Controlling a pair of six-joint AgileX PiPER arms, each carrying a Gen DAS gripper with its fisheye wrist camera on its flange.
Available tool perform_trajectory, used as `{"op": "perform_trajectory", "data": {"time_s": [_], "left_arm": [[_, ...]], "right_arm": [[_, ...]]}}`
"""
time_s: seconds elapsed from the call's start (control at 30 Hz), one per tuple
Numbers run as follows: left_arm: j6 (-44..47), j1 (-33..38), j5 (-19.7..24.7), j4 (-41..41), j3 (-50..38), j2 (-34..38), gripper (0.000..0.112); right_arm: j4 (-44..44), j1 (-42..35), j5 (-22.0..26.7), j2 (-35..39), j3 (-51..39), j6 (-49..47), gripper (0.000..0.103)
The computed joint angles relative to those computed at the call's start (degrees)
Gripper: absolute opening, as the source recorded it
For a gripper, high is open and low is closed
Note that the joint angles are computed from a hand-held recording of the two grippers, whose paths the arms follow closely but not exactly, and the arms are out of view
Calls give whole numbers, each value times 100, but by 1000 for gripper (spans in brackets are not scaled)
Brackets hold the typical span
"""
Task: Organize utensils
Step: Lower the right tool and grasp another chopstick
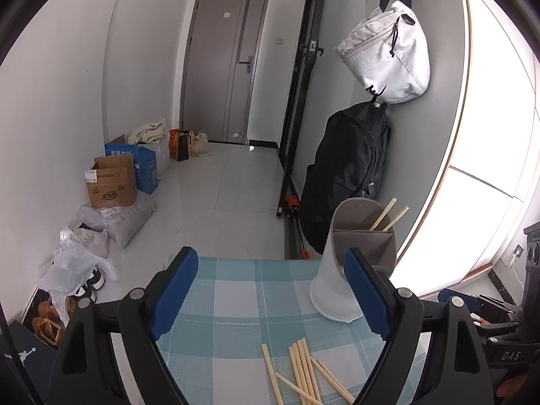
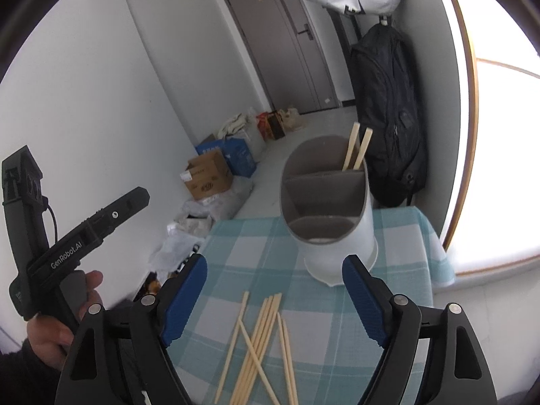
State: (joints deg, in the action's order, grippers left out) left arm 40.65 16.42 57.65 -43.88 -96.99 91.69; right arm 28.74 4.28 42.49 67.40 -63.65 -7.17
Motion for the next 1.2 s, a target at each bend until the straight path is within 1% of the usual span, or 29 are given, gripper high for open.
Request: {"op": "perform_trajectory", "data": {"time_s": [0.1,0.17,0.27,0.3,0.33,0.37,0.47,0.53,0.57,0.6,0.67,0.7,0.83,0.9,0.93,1.0,1.03,1.1,1.13,1.2], "left_arm": [[-94,69,214,84,-107,235,85],[-142,137,353,74,-212,371,85],[-179,213,366,117,-288,506,85],[-201,245,371,153,-310,540,85],[-224,292,400,187,-347,589,85],[-276,341,455,206,-409,650,85],[-535,546,724,220,-733,917,85],[-752,611,743,331,-907,1049,85],[-829,673,753,361,-1013,1117,85],[-851,695,734,378,-1054,1158,85],[-991,769,730,420,-1169,1242,85],[-1027,797,759,411,-1201,1277,85],[-1378,854,909,495,-1448,1449,85],[-1504,853,960,512,-1548,1510,85],[-1548,864,979,502,-1562,1518,85],[-1636,866,1028,523,-1634,1558,85],[-1668,871,1056,521,-1667,1580,85],[-1685,884,1103,514,-1679,1589,85],[-1690,888,1124,509,-1695,1599,85],[-1683,911,1159,509,-1748,1639,85]], "right_arm": [[-118,190,309,346,-120,-17,83],[-222,382,414,552,-200,-80,83],[-627,809,494,976,-412,-117,82],[-912,1013,650,1258,-618,-46,80],[-1016,1117,765,1455,-759,-38,77],[-995,1202,910,1687,-924,-126,69],[-898,1416,1270,2296,-1352,-365,65],[-899,1549,1494,2607,-1568,-414,63],[-902,1596,1606,2759,-1697,-418,57],[-959,1659,1689,2894,-1820,-377,54],[-1218,1824,1793,3112,-2050,-259,53],[-1387,1923,1827,3205,-2151,-202,49],[-1712,2125,2042,3437,-2436,-93,44],[-1872,2248,2105,3486,-2499,-63,35],[-1951,2320,2080,3510,-2504,-28,35],[-2056,2402,2134,3596,-2602,29,27],[-2131,2437,2235,3668,-2710,111,26],[-2077,2396,2367,3771,-2870,229,17],[-2077,2387,2349,3782,-2888,281,14],[-2173,2398,2267,3762,-2887,429,4]]}}
